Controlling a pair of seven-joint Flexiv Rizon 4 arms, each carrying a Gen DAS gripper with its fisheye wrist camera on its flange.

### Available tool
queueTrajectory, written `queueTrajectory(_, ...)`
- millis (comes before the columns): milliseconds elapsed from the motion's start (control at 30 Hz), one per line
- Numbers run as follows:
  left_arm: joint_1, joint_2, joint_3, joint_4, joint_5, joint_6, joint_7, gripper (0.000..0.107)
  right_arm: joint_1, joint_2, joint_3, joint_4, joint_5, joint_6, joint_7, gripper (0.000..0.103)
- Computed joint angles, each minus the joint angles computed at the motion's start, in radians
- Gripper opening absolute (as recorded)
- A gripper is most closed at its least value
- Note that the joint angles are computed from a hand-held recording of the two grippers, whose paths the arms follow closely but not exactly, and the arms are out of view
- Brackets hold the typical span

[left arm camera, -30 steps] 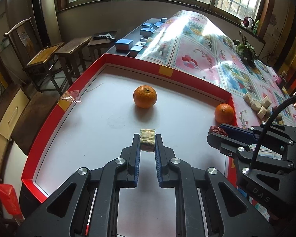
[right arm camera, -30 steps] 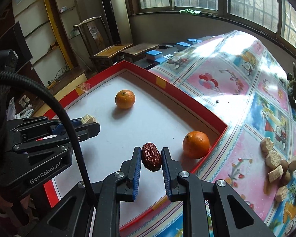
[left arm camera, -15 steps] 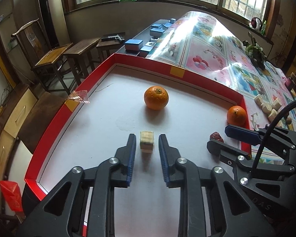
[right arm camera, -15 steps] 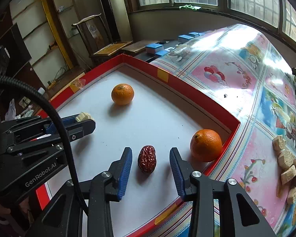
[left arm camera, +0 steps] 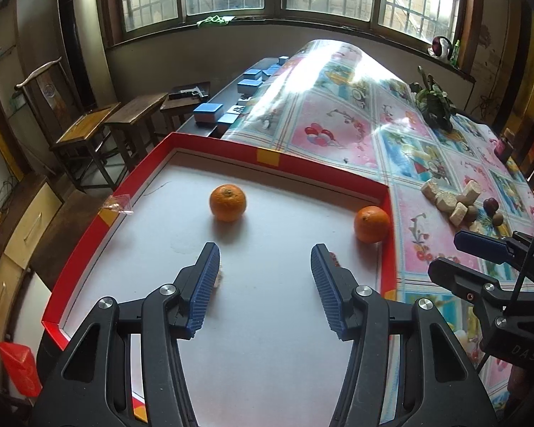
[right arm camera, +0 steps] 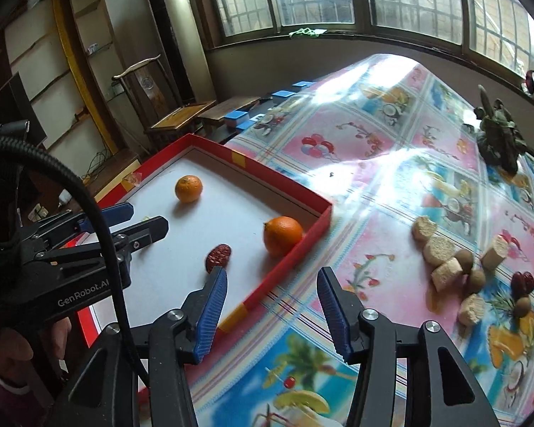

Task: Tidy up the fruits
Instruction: 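Move the right tool to a round pale snack and grasp it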

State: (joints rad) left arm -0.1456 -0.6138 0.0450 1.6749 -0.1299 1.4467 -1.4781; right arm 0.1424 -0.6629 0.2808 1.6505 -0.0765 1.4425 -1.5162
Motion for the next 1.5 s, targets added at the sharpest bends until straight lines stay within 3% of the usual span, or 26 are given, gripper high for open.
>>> queueTrajectory(100,-0.014,0.001,-0.013,-0.007,0.004,0.003,0.005,0.054,-0.002,0.042,-0.046,0.058,0.011,0.021,0.039,0.051)
queueTrajectory(200,-0.023,-0.005,-0.038,-0.023,0.002,-0.011,0.021,0.054,-0.081,0.062,0.003,0.086,0.048,0.006,0.028,0.051)
queueTrajectory(333,-0.026,-0.015,-0.091,-0.043,-0.015,-0.034,0.057,0.054,-0.131,0.101,-0.006,0.144,0.085,0.013,0.032,0.051)
queueTrajectory(600,-0.074,-0.086,-0.143,-0.159,-0.045,-0.140,0.127,0.054,-0.133,0.146,-0.103,0.245,0.063,0.071,0.092,0.051)
queueTrajectory(833,-0.118,-0.146,-0.126,-0.262,-0.040,-0.236,0.134,0.054,-0.232,0.093,0.003,0.207,0.047,0.107,0.020,0.051)
queueTrajectory(967,-0.121,-0.156,-0.120,-0.281,-0.036,-0.248,0.134,0.054,-0.282,0.021,0.077,0.107,0.034,0.049,-0.044,0.051)
queueTrajectory(1067,-0.114,-0.166,-0.119,-0.300,-0.039,-0.265,0.131,0.054,-0.269,-0.019,0.076,0.040,0.025,-0.002,-0.096,0.051)
queueTrajectory(1167,-0.114,-0.182,-0.112,-0.328,-0.036,-0.281,0.126,0.054,-0.217,-0.045,0.024,-0.006,0.012,-0.032,-0.120,0.050)
queueTrajectory(1267,-0.111,-0.197,-0.114,-0.356,-0.038,-0.305,0.125,0.054,-0.193,-0.076,0.000,-0.055,0.014,-0.063,-0.131,0.040)
queueTrajectory(1367,-0.115,-0.215,-0.116,-0.392,-0.038,-0.336,0.125,0.054,-0.151,-0.069,-0.057,-0.040,0.004,-0.045,-0.125,0.028)
queueTrajectory(1500,-0.129,-0.246,-0.117,-0.448,-0.033,-0.348,0.121,0.054,-0.142,-0.028,-0.094,0.008,0.013,-0.063,-0.096,0.028)
